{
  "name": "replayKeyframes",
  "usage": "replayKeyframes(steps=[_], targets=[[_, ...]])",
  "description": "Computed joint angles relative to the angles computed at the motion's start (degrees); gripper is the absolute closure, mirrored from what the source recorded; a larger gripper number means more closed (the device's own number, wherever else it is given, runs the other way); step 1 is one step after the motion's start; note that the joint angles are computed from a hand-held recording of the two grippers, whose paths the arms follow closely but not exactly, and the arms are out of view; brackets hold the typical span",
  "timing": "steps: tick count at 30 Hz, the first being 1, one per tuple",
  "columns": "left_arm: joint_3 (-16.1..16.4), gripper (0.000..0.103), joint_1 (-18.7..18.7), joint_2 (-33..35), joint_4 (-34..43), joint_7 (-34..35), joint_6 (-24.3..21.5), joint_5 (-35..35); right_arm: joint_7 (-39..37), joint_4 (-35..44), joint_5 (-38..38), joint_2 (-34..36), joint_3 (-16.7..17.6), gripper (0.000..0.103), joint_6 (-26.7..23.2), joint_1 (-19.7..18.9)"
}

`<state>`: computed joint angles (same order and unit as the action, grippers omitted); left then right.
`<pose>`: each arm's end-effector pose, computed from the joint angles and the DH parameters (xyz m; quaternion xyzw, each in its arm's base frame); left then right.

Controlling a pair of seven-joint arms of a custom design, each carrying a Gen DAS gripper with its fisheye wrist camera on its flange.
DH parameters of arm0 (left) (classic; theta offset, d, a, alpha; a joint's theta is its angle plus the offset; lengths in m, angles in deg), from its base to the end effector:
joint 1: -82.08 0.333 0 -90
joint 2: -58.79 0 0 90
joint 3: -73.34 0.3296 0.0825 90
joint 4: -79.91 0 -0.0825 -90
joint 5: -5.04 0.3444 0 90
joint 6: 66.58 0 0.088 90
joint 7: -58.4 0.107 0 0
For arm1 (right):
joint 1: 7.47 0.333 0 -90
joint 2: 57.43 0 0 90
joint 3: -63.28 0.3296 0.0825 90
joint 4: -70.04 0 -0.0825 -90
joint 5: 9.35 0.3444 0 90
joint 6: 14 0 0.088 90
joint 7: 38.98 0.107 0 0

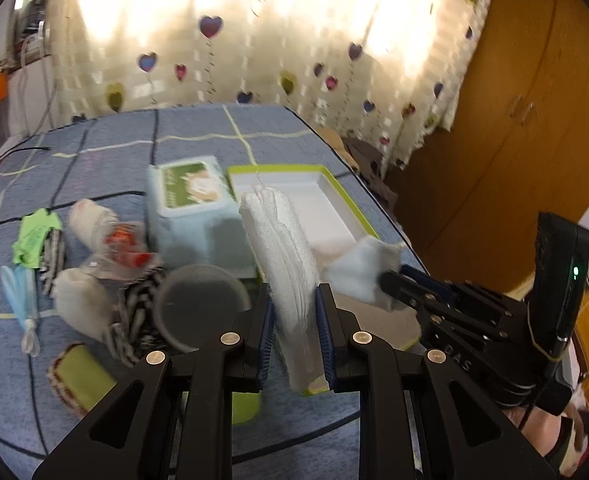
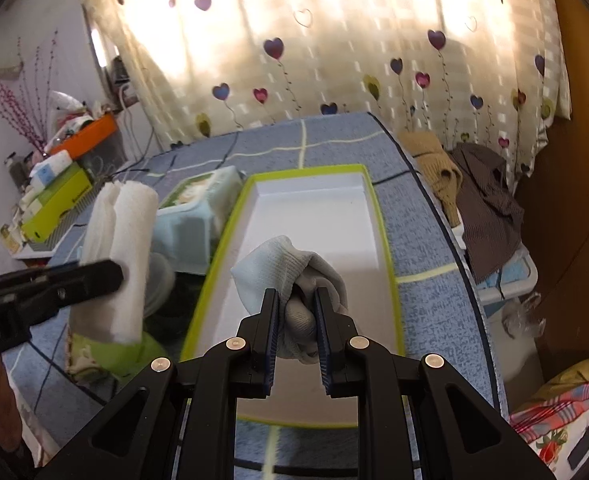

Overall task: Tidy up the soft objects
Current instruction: 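Carry grey socks in right gripper and white cloth in left gripper into green-rimmed tray, then open right gripper to drop socks in tray while left gripper releases white cloth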

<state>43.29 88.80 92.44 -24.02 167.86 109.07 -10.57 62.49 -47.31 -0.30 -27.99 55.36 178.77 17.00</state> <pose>0.6500 -0.1897 0.3673 -0.5491 0.7436 -0.3669 0.1044 0.6045 0.1729 0.3285 -0.6389 0.6608 -0.2143 0.3306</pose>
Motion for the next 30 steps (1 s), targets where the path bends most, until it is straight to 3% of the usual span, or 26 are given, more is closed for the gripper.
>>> replayKeyframes(steps=[8,14,22,25,30], targets=[[7.34,0.081,-8.34,4.48,8.72,-3.66,-7.71,2.99,0.50,3.59,-2.36,2.83,4.46,0.085,-2.37,-6.57],[10.38,0.081,-11.87,8.32,15.04,-5.49,-12.86,4.48,0.78,3.70,-4.33,3.15,7.99,0.075,-2.47,-10.82],[12.22,0.080,-13.74,11.90,20.79,-7.67,-17.38,5.22,0.87,2.09,-5.02,1.71,7.13,0.059,-1.91,-10.26],[12.32,0.079,-13.69,11.23,19.67,-7.93,-15.83,5.27,1.08,1.24,-4.59,0.85,5.73,0.057,-1.72,-8.87],[9.40,0.078,-11.03,8.94,15.68,-5.74,-12.79,3.34,1.17,-1.00,-2.92,-1.10,1.13,0.054,-1.20,-3.91]])
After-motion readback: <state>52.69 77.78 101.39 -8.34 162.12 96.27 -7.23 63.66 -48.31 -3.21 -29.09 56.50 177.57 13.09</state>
